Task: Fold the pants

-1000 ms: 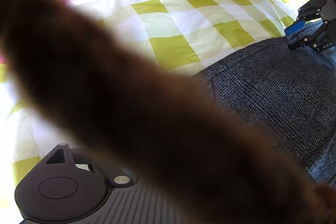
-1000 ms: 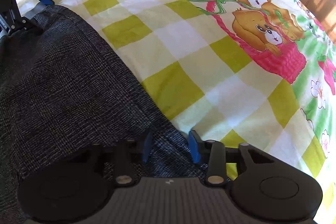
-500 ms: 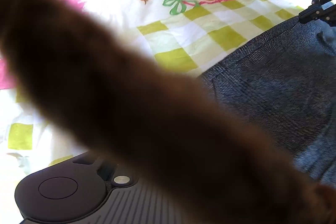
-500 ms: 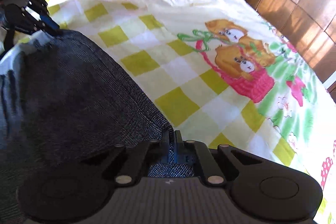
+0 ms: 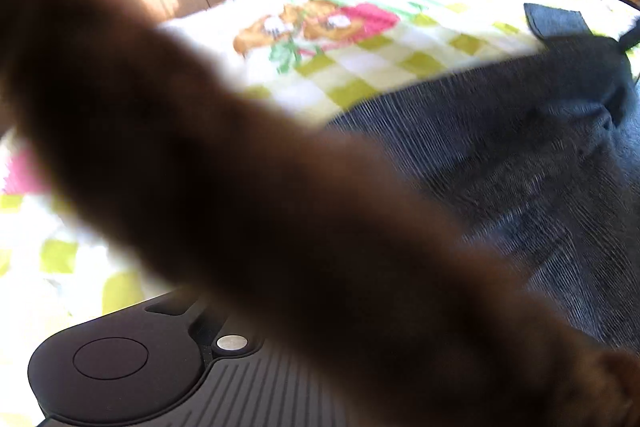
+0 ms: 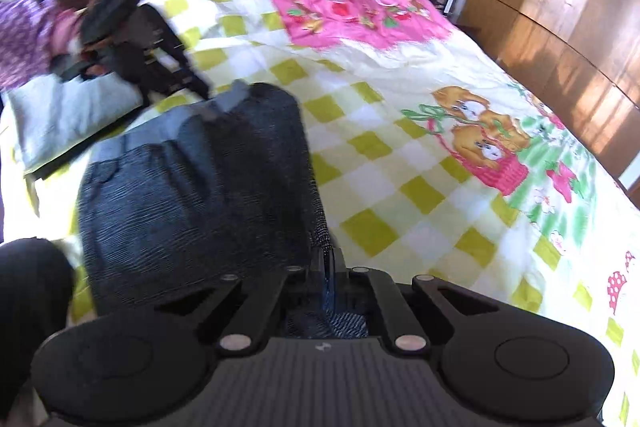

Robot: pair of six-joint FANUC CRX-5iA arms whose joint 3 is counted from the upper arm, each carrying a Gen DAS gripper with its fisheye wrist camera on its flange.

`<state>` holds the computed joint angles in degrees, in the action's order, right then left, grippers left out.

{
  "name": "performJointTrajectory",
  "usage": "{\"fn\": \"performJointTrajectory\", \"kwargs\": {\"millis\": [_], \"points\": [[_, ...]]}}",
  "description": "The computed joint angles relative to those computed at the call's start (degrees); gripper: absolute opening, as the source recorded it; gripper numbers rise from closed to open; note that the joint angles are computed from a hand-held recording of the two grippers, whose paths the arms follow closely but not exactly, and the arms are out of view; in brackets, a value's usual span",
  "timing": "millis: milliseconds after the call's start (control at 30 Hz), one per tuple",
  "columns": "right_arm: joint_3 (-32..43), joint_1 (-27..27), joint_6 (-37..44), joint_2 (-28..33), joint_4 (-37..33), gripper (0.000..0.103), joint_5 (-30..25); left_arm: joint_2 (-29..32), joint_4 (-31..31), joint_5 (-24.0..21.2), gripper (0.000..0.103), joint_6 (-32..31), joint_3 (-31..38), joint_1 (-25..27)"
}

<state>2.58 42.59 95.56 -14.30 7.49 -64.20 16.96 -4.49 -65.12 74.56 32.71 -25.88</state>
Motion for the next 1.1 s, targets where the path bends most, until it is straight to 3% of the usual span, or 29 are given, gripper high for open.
{"fn": "performJointTrajectory", "kwargs": {"millis": [67,133,200,233,367,433,567,633,700,767,867,967,1000,1033,1067,1100], "points": [[-1.5,2.2,-1.4,-1.9,0.2,0.019,-1.5,-0.7,-0.4,0.5,0.015,-0.6,-0.1,-0.2],[-3.2,4.3,-2.3,-3.5,0.4,0.018,-2.7,-1.8,-5.0,1.3,0.025,-3.8,-0.6,-2.2],[-4.7,5.7,-3.7,-4.9,0.7,0.018,-3.3,-2.4,-9.3,2.8,0.057,-6.0,-1.2,-4.1],[-5.7,6.3,-4.8,-5.6,1.1,0.018,-3.5,-2.6,-10.3,3.9,0.060,-6.9,-1.8,-4.5],[-7.0,7.5,-7.1,-6.6,1.6,0.018,-6.1,-1.4,-13.9,5.6,0.063,-9.4,-2.0,-6.2],[-5.1,5.8,-6.0,-4.5,1.3,0.018,-6.7,0.8,-13.6,3.1,0.065,-11.5,0.6,-6.3],[-1.7,1.0,-4.4,-0.7,-0.6,0.020,-0.2,1.1,-9.4,5.7,0.065,-6.1,-0.2,-4.0],[2.0,-1.0,-1.6,2.6,-4.2,0.028,1.1,0.7,-8.7,6.6,0.066,-6.0,-1.0,-2.9],[4.2,-1.1,1.1,6.0,-5.7,0.045,2.9,1.6,-8.6,5.3,0.068,-6.9,0.1,-1.9],[6.1,-0.3,0.9,9.7,-5.5,0.048,3.8,3.6,-7.8,3.7,0.069,-7.3,2.2,-0.8],[8.6,0.6,0.5,14.5,-5.0,0.049,5.2,6.7,-6.8,2.1,0.073,-7.8,5.1,0.2],[8.7,2.3,-5.0,18.0,1.7,0.047,5.6,8.7,-6.0,1.4,0.075,-7.8,6.7,1.0],[8.8,2.5,-6.8,18.8,3.4,0.031,5.2,9.2,-5.0,1.1,0.075,-7.2,7.2,1.4],[9.8,2.1,-7.3,19.4,2.7,0.023,4.0,10.0,-3.9,0.3,0.075,-6.5,8.0,1.8],[10.1,1.7,-7.5,19.3,1.9,0.023,3.7,10.8,-3.0,-1.3,0.071,-6.0,9.2,2.0],[9.9,1.4,-7.2,18.6,1.3,0.023,4.1,11.2,-2.1,-2.2,0.059,-6.3,9.8,2.3]]}}
